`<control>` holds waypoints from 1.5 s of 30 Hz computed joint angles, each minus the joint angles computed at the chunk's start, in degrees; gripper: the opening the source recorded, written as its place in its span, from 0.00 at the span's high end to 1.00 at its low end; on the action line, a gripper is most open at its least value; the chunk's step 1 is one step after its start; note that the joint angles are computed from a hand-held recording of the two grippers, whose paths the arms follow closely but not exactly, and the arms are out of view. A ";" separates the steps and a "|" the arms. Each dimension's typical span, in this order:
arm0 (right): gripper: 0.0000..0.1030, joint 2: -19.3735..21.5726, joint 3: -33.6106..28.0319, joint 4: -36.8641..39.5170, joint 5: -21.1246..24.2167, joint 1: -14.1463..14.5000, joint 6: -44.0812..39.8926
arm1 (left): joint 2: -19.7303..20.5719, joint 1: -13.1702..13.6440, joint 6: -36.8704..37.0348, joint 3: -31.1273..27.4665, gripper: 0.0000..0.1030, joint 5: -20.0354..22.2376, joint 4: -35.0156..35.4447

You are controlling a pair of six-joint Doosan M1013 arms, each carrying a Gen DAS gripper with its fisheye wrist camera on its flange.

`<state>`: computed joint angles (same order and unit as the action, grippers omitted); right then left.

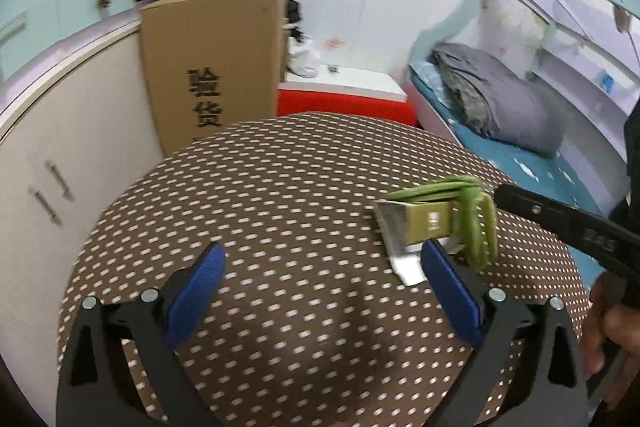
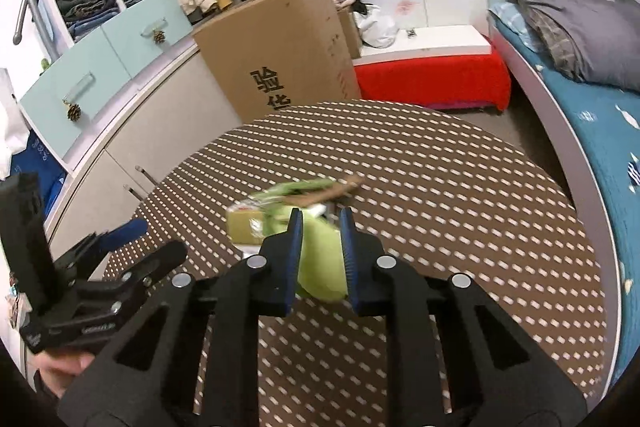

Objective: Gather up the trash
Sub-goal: 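Grasp the green leaf-shaped item with the right tool while the left grasps the gold carton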

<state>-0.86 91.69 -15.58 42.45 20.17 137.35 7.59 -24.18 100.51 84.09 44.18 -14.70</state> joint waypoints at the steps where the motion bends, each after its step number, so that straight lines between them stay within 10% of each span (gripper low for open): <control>1: 0.81 -0.46 0.55 -0.03 0.19 -0.13 0.19 | 0.33 -0.22 2.46 -0.20 0.07 0.28 -1.67; 4: 0.72 -1.22 1.28 1.01 0.74 -0.79 0.27 | 1.16 -1.01 7.61 -0.66 0.07 0.34 -3.17; 6: 0.30 -1.52 1.42 -0.12 -0.09 -0.63 1.00 | 1.56 -1.53 7.17 -1.10 0.07 0.12 -1.31; 9: 0.28 -0.59 0.25 -1.86 -1.37 0.03 -0.01 | 1.68 -1.39 7.03 -1.39 0.07 0.14 -1.30; 12: 0.32 2.50 -2.71 0.45 -0.47 0.37 -6.41 | 1.45 -1.27 6.34 -1.10 0.07 -0.01 0.07; 17: 0.86 6.20 -5.75 4.04 2.27 0.43 -13.88 | 1.61 -0.76 5.54 -1.06 0.07 0.49 1.41; 33: 0.88 -4.53 4.43 6.39 -3.35 -3.50 -4.58 | 6.77 -4.03 33.26 -5.57 0.08 4.61 -7.80; 37: 0.88 -6.13 5.99 3.89 -3.11 -3.40 -1.28 | 8.49 -3.48 32.65 -7.98 0.47 10.93 -10.48; 45: 0.88 -10.02 9.08 -0.43 -3.47 -3.59 3.95 | 5.87 -2.62 26.48 -5.23 0.60 10.41 -12.78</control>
